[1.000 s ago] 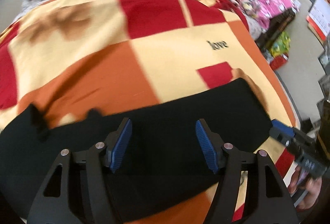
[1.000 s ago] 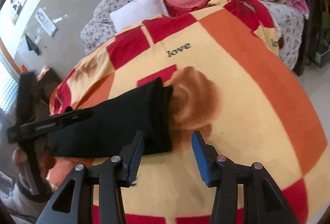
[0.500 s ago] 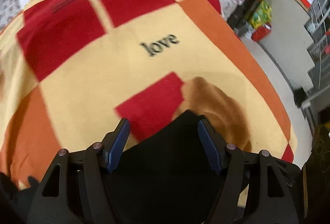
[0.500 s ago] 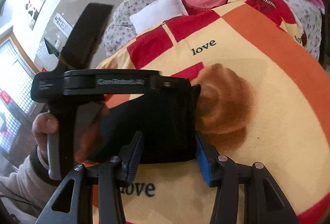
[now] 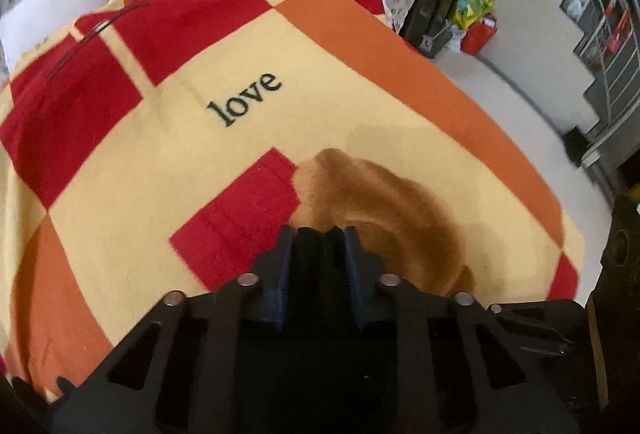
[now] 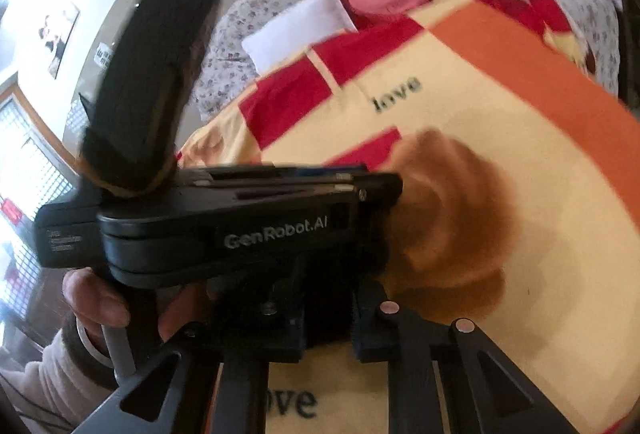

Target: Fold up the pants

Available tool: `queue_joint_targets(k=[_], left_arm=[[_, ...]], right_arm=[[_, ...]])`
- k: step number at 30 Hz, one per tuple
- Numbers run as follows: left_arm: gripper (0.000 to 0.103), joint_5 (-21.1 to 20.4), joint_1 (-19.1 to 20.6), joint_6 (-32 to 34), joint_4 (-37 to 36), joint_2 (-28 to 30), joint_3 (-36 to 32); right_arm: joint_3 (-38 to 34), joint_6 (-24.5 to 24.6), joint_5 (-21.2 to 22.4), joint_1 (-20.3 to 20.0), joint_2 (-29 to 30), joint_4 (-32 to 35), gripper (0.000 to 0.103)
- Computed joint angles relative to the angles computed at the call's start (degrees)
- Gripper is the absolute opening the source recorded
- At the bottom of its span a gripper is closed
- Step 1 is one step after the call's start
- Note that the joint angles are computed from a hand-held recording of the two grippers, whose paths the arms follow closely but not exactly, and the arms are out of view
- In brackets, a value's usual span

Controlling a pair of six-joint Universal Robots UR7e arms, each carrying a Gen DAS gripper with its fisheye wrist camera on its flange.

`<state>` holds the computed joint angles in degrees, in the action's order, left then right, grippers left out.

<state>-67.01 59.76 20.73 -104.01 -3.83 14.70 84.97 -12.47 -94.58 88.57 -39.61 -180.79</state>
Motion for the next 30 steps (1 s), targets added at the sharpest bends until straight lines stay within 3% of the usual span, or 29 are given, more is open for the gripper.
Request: queue_joint_targets(k=[3,10,16,20,22,24,28,30], left_arm=[[0.018,-4.1,0.6,-1.1,-3.4,-4.6,4.9],[0.018,-5.7,1.5,-1.9,-15.6,-18.6,19.6],[0.018,-0.7,4.4,-4.7,-23.9,-29.3,32.6],[0.018,4.8,7.7,-8.6,-26.4,-32.1,37.6],[0.018,7.6,8.8,-10.5,-26.9,-32.6,39.2],[0.018,8.8,10.2,-13.0,-26.7,-33.4,40.7],[0.018,8.7,11.0,-14.9,-28.9,-36.1,44.8],[0.018,7.8,10.9,-15.9,-30.7,-37.6,47.4]], right_arm=[[-0.7,-1.9,0.9,1.8,-0.2,0.1,0.015],[-8.0,-8.8,3.1,8.2,3.4,4.6,0.015],[-18.2,-12.3,5.0,12.0,11.4,14.8,0.014],[-27.9,-11.9,4.2,12.7,19.0,24.4,0.015],[-35.0,-10.8,2.9,12.5,23.5,33.9,0.023],[-36.9,-10.8,3.1,12.5,24.5,40.4,0.03],[-27.5,-11.2,7.2,11.5,17.5,31.5,0.032],[-23.6,-11.3,6.0,11.0,14.4,24.1,0.033]])
